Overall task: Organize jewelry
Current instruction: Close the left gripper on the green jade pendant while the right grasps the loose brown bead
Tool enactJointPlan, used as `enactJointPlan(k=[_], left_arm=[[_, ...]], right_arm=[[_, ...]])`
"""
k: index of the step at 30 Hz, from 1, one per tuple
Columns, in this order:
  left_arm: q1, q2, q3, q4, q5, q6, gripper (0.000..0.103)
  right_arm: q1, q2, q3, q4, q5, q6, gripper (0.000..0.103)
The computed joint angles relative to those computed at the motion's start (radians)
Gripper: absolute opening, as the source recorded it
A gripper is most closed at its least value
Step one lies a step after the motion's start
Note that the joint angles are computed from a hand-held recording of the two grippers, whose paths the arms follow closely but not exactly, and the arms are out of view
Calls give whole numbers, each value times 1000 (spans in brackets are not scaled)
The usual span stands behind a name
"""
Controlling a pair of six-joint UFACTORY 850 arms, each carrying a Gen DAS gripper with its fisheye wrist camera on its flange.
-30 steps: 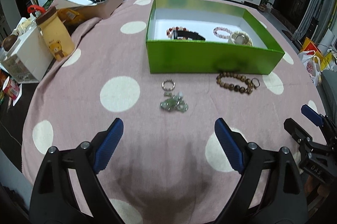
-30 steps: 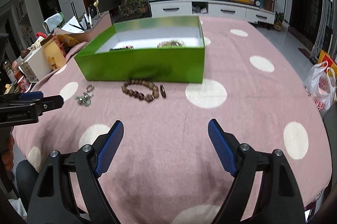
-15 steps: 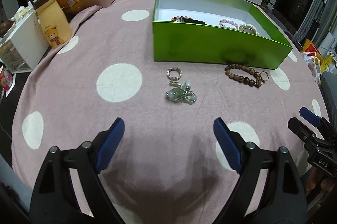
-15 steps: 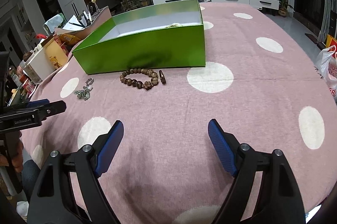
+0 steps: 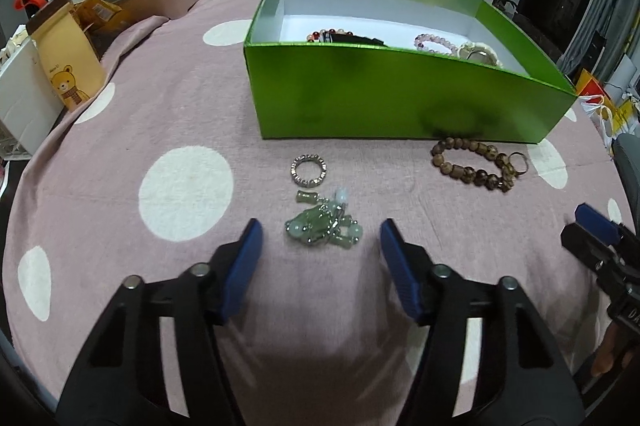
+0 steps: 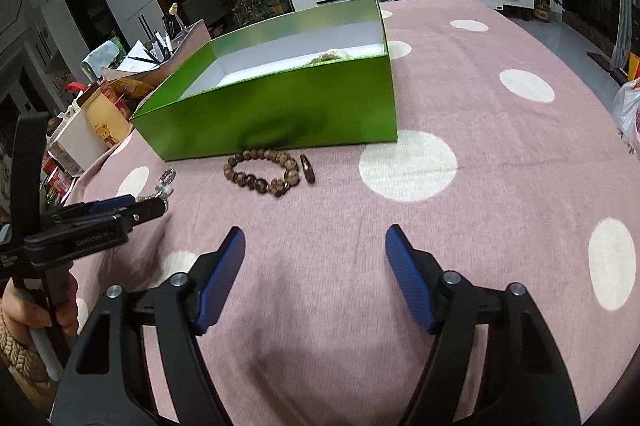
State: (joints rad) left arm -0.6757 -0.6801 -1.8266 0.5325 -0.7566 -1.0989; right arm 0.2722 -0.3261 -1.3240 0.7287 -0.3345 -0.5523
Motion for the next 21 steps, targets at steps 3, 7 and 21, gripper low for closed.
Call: enactJointPlan(k=[3,7,21], left_arm=[[-2,-8,-5,20,2,-5,50],[-3,0,10,33,28,3,35],[6,38,68,46,107,7,28]], right_arm=[[1,-26,-34,-7,-6,-1,62],[-1,-61,-75,19,-23,-25,53],[-4,-145,-180,-34,-77,23,31]])
